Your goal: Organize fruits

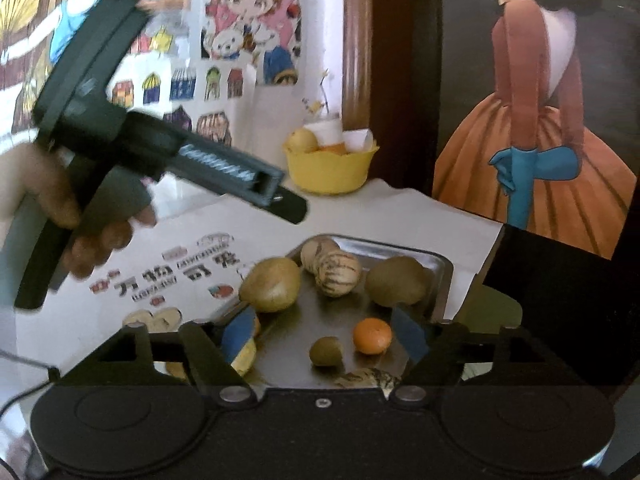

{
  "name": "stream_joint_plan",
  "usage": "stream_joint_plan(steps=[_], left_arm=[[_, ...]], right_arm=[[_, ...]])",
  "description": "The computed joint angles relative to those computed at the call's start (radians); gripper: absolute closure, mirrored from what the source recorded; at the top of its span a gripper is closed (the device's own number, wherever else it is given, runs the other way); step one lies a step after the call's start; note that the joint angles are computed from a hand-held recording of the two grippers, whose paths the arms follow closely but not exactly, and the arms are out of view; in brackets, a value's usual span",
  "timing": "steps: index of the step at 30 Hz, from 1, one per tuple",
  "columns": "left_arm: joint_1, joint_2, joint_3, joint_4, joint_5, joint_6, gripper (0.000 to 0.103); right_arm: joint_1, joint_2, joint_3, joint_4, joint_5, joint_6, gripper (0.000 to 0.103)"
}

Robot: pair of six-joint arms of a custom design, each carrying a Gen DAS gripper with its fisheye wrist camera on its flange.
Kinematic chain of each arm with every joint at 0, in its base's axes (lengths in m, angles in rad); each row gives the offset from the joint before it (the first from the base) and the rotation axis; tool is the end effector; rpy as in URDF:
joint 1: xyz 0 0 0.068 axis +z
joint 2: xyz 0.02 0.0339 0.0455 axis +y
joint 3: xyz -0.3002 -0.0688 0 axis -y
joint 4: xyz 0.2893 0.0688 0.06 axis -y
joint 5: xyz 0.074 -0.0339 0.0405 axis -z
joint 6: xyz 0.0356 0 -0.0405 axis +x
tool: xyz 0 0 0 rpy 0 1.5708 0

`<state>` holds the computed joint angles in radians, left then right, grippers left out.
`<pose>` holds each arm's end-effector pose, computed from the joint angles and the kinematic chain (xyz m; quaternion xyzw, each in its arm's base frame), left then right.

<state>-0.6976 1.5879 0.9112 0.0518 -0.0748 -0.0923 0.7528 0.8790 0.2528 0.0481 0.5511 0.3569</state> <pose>0.2907 -0.2402 0.2152 0.2489 0.8543 -0.1444 0.4330 0.1481 0.1132 0.1667 -0.0394 0.8551 0.0381 0.5155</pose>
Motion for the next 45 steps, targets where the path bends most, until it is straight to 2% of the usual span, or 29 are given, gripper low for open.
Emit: stream_joint_plan(steps=[10,17,25,31,36,45], left_arm=[[0.005,-0.275,-0.249,0.117,-0.11,-0.093,0.001],[0.007,-0.485,-0.398,0.126,-0.177,-0.103,0.001],[0.004,-0.681,-0.537,0.112,-0.254,-0.138,0.0],[0.034,-0.787,-0.63,0.087,-0.252,-0.156,0.0],[0.041,-0.873,-0.708,0.067,-0.269,-0.17,0.0],[0.05,-1.13,-0.815,-0.067,-0.309,-0.194,0.0]], right_arm=[[0.241,-0.05,0.044,-0.122,0.275,0.182,0.001],[0.416,0.006,0.099,-0.204,0.441,0.322,0.001],[0.542,0.09,0.149,-0.293,0.555,0.48,0.001],[0.615,0.173,0.173,-0.352,0.62,0.632,0.001],[0.684,0.315,0.229,-0.458,0.691,0.804,0.001],[0.78,0.606,0.389,-0.849,0.789,1.299,0.001]])
